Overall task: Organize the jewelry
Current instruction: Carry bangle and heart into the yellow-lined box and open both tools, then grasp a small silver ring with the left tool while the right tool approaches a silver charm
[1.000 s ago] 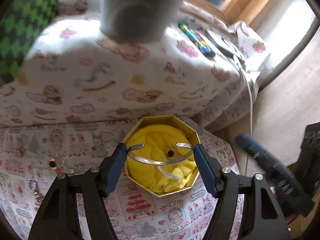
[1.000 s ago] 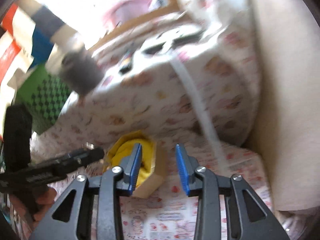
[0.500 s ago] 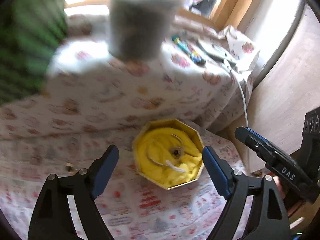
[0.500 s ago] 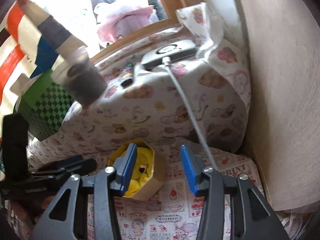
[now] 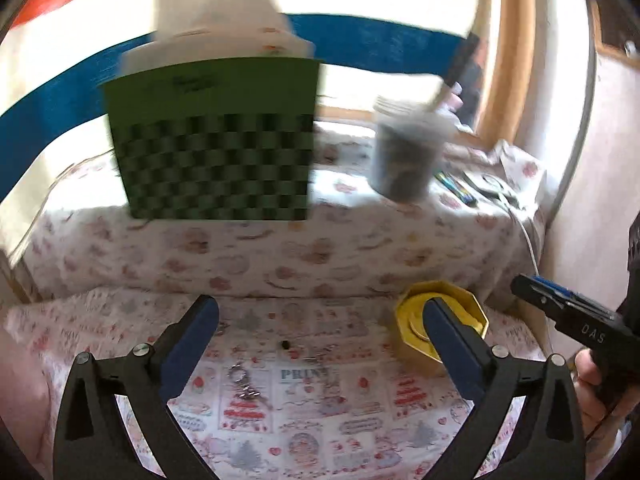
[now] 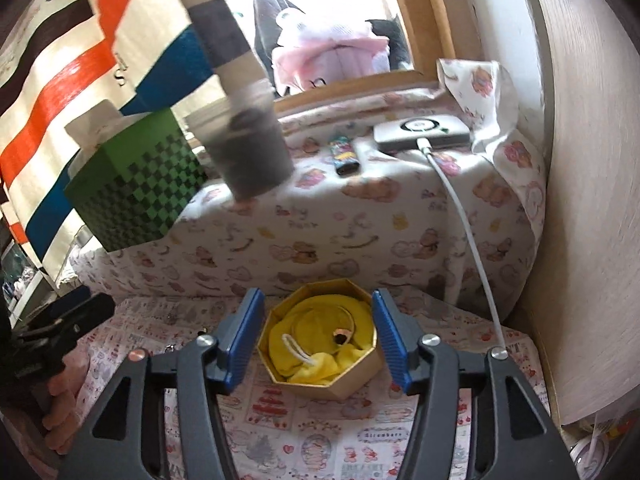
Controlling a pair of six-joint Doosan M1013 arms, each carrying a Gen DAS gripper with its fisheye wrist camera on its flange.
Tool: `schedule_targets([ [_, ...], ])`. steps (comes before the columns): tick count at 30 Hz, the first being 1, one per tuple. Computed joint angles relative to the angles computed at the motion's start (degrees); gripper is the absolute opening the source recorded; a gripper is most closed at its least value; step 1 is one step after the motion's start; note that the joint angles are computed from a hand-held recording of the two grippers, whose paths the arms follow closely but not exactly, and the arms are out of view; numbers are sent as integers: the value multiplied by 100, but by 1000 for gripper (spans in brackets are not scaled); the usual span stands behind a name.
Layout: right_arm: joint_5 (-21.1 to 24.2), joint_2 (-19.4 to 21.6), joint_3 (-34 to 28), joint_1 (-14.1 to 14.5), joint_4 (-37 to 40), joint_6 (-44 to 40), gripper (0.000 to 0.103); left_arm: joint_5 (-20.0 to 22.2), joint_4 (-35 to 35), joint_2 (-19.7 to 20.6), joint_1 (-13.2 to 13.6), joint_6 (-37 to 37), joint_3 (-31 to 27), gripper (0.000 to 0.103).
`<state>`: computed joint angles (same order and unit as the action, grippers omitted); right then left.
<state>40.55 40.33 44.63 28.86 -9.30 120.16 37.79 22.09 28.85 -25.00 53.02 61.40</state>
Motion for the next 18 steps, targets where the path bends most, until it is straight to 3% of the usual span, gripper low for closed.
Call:
schedule_targets([
  [2, -69, 10, 5, 55, -186, 71, 54, -268, 197, -133, 42, -239, 284, 101],
  [5, -308, -16, 120, 100, -279, 269, 70, -329, 745, -250, 41, -667, 561, 101],
  [8, -452, -13, 176, 154, -515, 488, 77, -533, 1024, -362, 76, -948, 833, 102],
  [13, -289, 96, 42, 265, -1098, 685, 80, -984, 995, -525, 172, -1383, 1223, 102],
  [15, -238, 140, -4, 276, -1085, 693, 82, -904, 1099, -503, 166, -1332, 1215, 102],
  [18, -259, 156, 24, 307, -1268, 879, 88, -970, 673, -492, 227, -812, 1245, 102],
])
